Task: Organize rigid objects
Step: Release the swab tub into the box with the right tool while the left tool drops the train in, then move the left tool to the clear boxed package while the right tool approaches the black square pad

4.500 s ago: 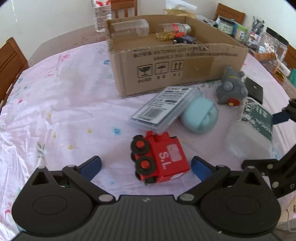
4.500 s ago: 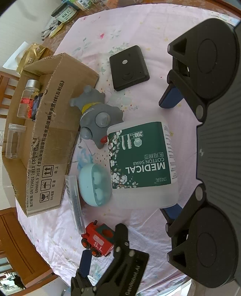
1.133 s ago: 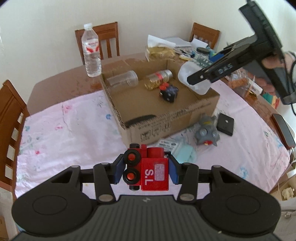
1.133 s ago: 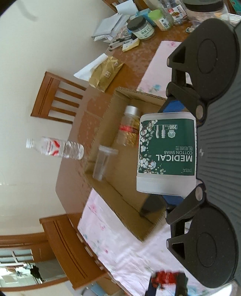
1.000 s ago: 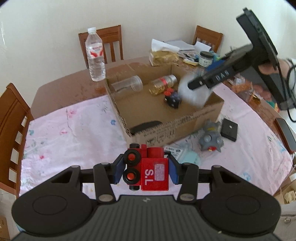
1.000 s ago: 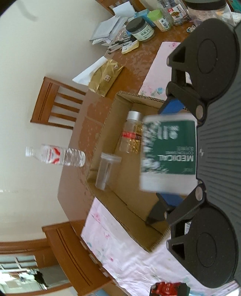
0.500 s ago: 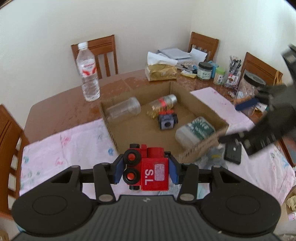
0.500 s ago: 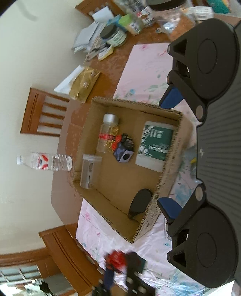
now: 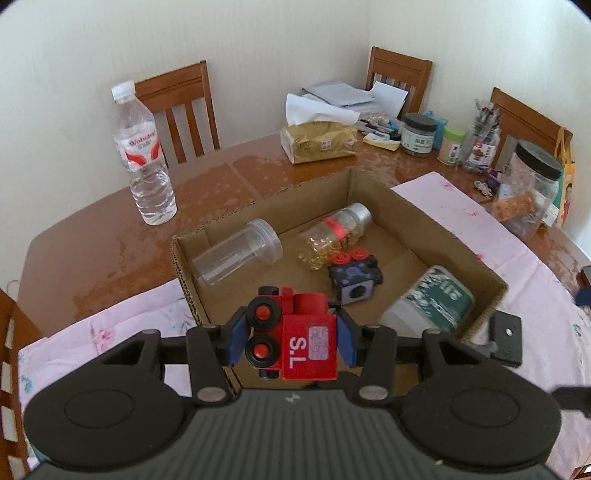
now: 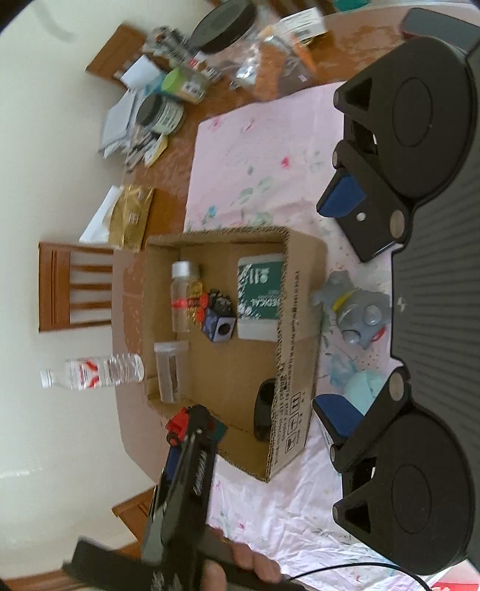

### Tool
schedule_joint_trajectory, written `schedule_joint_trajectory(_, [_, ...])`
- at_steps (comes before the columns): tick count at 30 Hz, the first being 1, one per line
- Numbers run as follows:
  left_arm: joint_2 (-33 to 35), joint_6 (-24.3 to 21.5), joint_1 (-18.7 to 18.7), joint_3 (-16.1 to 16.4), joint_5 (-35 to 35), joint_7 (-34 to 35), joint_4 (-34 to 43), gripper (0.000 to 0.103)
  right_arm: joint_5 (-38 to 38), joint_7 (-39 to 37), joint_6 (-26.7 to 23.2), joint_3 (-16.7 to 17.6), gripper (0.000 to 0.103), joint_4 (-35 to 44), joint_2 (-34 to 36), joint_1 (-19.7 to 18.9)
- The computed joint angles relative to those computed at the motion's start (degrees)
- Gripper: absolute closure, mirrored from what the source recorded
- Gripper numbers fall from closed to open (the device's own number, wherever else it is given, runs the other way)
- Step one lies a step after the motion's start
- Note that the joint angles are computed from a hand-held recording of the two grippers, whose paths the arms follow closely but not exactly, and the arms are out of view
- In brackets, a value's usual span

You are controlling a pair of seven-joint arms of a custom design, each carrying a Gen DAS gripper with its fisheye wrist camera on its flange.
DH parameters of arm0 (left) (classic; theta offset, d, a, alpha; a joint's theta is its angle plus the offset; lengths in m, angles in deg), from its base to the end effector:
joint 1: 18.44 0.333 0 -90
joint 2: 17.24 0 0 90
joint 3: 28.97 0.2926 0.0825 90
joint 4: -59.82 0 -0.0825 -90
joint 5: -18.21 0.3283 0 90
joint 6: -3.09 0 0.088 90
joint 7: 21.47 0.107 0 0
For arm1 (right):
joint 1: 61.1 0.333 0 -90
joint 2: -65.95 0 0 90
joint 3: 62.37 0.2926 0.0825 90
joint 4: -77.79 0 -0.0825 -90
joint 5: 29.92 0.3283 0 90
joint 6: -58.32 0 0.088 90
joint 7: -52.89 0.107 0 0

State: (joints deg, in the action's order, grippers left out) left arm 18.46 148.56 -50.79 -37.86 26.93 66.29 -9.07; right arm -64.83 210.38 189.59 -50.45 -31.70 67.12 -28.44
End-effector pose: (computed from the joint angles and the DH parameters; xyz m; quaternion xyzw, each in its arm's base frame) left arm 0.5570 -0.4434 0.4997 -0.3900 0.8504 -0.3136 0.1623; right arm 0.3985 0.3736 0.5200 -0.6472 0.6976 -0.2178 0.2169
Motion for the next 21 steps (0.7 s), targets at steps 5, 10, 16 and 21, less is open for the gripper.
schedule_joint_trajectory(5, [5.77, -1.55, -0.96, 1.99, 1.30, -0.58, 8.85, 0.027, -0.86, 5.95, -5.12, 1.05, 0.000, -0.42, -0.75, 1.30])
schedule_joint_trajectory(10, [1.61, 7.07, -0.97, 3.51, 3.93, -3.45, 0.59, 0.002, -0.97, 10.73, -8.99, 1.88, 0.000, -0.97, -1.24, 2.42])
schedule_joint_trajectory(16, [-5.04, 10.27, -0.16, 2.95, 3.77, -5.96, -9.69, 0.002, -0.50, 12.17, -10.47, 2.12, 0.000, -2.37, -2.09, 2.80])
schedule_joint_trajectory(21, [-11.49, 11.58, -1.44, 4.30, 7.40, -12.78, -18.78, 0.001, -0.05, 11.05, -8.23, 1.51, 0.000, -5.69, -3.54, 1.72])
